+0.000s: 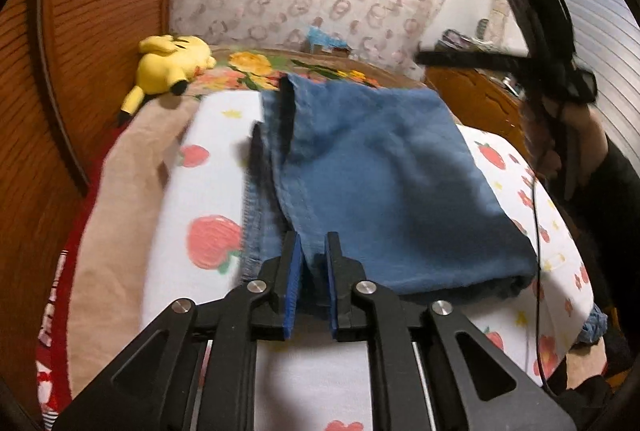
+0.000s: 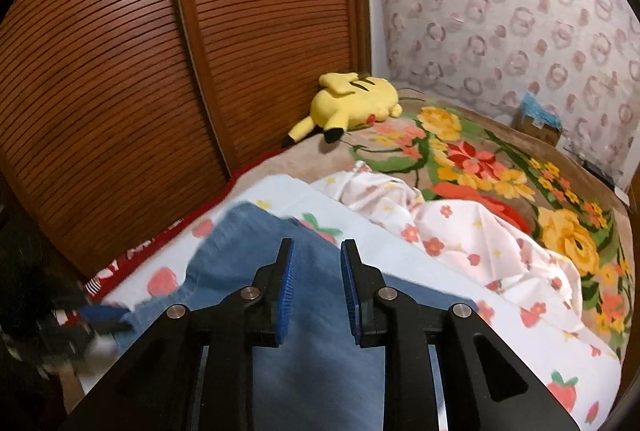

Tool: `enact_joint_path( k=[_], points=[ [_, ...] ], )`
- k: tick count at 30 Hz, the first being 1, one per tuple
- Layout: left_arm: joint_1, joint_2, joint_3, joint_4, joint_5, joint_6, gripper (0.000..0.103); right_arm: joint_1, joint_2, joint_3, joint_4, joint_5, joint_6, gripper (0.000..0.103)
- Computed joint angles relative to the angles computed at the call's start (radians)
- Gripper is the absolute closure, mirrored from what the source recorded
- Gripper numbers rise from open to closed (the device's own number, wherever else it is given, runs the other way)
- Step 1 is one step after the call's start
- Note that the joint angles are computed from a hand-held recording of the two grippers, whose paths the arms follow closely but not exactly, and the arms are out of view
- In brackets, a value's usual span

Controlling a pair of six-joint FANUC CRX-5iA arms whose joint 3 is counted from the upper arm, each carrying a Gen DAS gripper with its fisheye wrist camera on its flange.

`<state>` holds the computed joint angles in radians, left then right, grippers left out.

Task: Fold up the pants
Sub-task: 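Lower the folded jeans onto the sheet and open the left tool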

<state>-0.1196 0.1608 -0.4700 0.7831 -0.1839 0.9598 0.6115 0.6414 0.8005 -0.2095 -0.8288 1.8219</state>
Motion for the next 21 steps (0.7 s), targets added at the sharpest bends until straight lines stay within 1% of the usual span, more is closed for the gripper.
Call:
enact_joint_path(
  k=[1, 2, 3, 4, 5, 8, 9, 10, 12, 13, 14, 15, 17, 21],
  points=[
    [0.018, -0.005, 0.023, -0.109, -0.012, 0.1, 0.076, -0.002, -0.013, -0.026, 0.009, 0.015, -0.004, 0.08],
    [0.026, -0.007, 0.038, -0.165, -0.018, 0.153, 0.072, -0.002, -0.028, -0.057, 0.018, 0.033, -0.011, 0.08],
    [0.031, -0.01, 0.047, -0.203, -0.015, 0.192, 0.062, -0.004, -0.044, -0.084, 0.021, 0.049, -0.013, 0.08],
    [0.033, -0.012, 0.05, -0.215, -0.007, 0.206, 0.056, -0.005, -0.067, -0.118, 0.026, 0.065, -0.016, 0.08],
    [0.037, -0.01, 0.057, -0.222, -0.005, 0.21, 0.056, -0.006, -0.082, -0.144, 0.031, 0.081, -0.021, 0.08],
    [0.049, 0.017, 0.14, -0.373, -0.059, 0.328, 0.053, -0.011, -0.132, -0.23, 0.03, 0.136, -0.032, 0.08],
    [0.048, 0.025, 0.154, -0.384, -0.066, 0.333, 0.051, -0.011, -0.146, -0.253, 0.033, 0.151, -0.035, 0.08],
    [0.045, 0.032, 0.162, -0.371, -0.067, 0.317, 0.043, -0.01, -0.158, -0.276, 0.042, 0.164, -0.043, 0.079],
    [0.036, 0.05, 0.18, -0.34, -0.062, 0.282, 0.034, -0.013, -0.179, -0.317, 0.041, 0.184, -0.04, 0.074],
    [0.033, 0.06, 0.189, -0.323, -0.061, 0.263, 0.03, -0.013, -0.186, -0.33, 0.04, 0.191, -0.038, 0.064],
    [0.03, 0.071, 0.207, -0.333, -0.073, 0.268, 0.028, -0.014, -0.192, -0.341, 0.035, 0.196, -0.032, 0.057],
    [0.027, 0.086, 0.24, -0.374, -0.092, 0.303, 0.027, -0.016, -0.198, -0.353, 0.029, 0.205, -0.024, 0.056],
    [0.019, 0.113, 0.294, -0.439, -0.118, 0.357, 0.027, -0.016, -0.2, -0.364, 0.04, 0.213, -0.03, 0.055],
    [0.002, 0.16, 0.406, -0.588, -0.176, 0.486, 0.027, -0.026, -0.17, -0.333, 0.044, 0.184, -0.041, 0.055]
  ],
)
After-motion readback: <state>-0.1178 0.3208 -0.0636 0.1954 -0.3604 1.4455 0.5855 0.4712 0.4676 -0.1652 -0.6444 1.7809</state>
